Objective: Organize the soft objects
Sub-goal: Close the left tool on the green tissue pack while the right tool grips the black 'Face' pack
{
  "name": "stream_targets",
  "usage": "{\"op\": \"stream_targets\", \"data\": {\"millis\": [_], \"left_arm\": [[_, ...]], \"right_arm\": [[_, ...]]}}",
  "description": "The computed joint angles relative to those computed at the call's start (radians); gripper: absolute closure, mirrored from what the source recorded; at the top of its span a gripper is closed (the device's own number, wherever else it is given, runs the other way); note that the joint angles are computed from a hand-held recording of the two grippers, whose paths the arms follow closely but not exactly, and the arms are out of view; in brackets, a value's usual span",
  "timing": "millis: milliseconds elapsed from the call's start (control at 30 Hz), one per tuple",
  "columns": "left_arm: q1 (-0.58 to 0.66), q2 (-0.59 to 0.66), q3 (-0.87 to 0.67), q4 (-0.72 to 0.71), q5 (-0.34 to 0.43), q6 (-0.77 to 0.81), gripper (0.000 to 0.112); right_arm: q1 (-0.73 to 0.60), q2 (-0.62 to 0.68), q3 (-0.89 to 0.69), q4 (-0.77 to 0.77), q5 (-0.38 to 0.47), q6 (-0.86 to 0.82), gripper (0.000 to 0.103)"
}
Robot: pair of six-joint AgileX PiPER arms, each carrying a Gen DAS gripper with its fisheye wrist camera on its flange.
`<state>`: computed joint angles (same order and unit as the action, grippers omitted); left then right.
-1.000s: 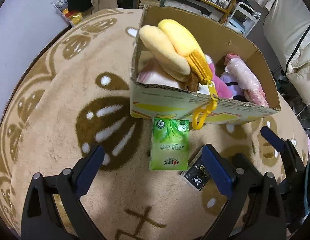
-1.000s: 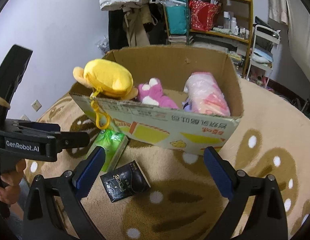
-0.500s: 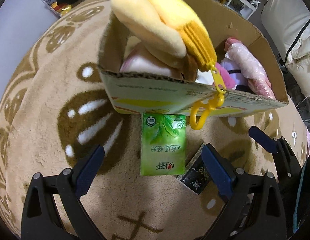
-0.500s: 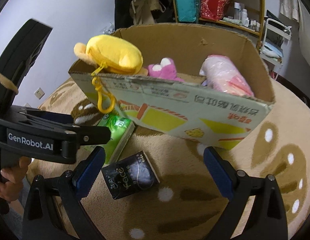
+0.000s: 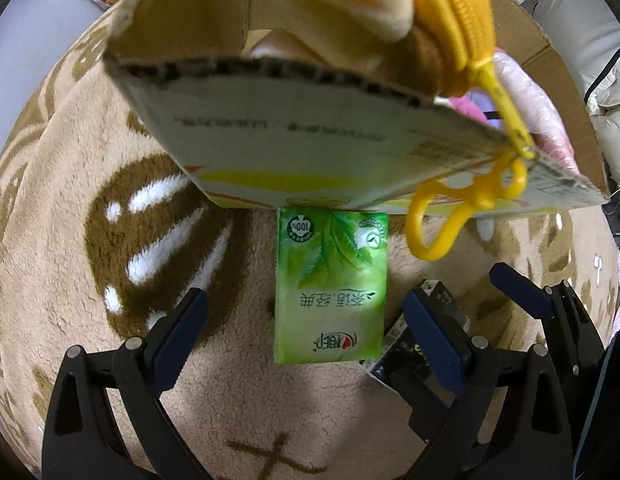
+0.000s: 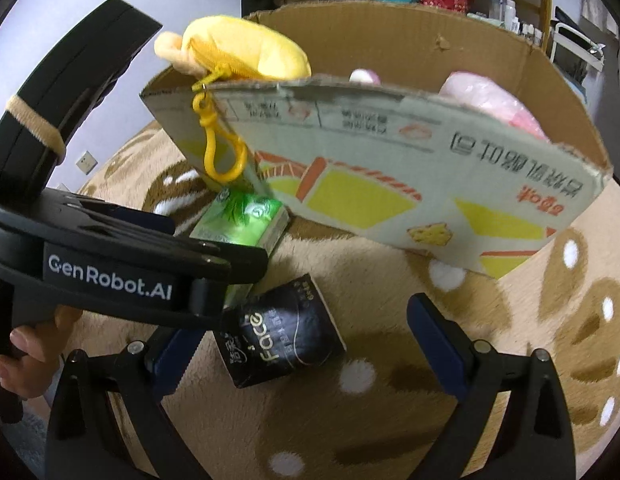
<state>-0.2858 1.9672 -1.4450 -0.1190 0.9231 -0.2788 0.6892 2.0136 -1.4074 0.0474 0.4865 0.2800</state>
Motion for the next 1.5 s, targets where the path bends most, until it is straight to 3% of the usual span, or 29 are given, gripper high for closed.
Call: {"op": "stream_targets", "data": {"millis": [433, 700, 767, 1000, 1133, 1333, 1500], "left_arm": [[-0.01, 0.077, -0.045, 0.042, -0.003, -0.036, 0.02], [0.003, 0.06, -0.005, 0.042, -0.04, -0.026, 0.026], [0.005, 0.06, -0.001, 0.047, -0.046, -0.028, 0.03], [-0.001, 0.047, 0.032, 0.083, -0.075, -0.075, 0.046], [-0.015, 0.019, 0.065, 0.131, -0.08, -0.117, 0.059], [-0.032, -0.017, 0.125, 0.174, -0.102, -0.145, 0.06], [-0.058, -0.1, 0.241, 0.235, -0.141, -0.211, 0.06]], "right_arm": [[0.015, 0.054, -0.044, 0.073, 0.043, -0.076, 0.0], [0.039, 0.103, -0.093, -0.032, 0.08, 0.017, 0.001], [0.032, 0.103, -0.091, -0.032, 0.088, 0.019, 0.003], [0.032, 0.103, -0.09, -0.104, 0.117, 0.092, 0.027], [0.013, 0.096, -0.075, -0.046, 0.091, 0.058, 0.027], [-0.02, 0.037, -0.012, -0.071, 0.076, 0.068, 0.027], [-0.016, 0.011, 0.018, -0.158, 0.067, 0.182, 0.027]]}}
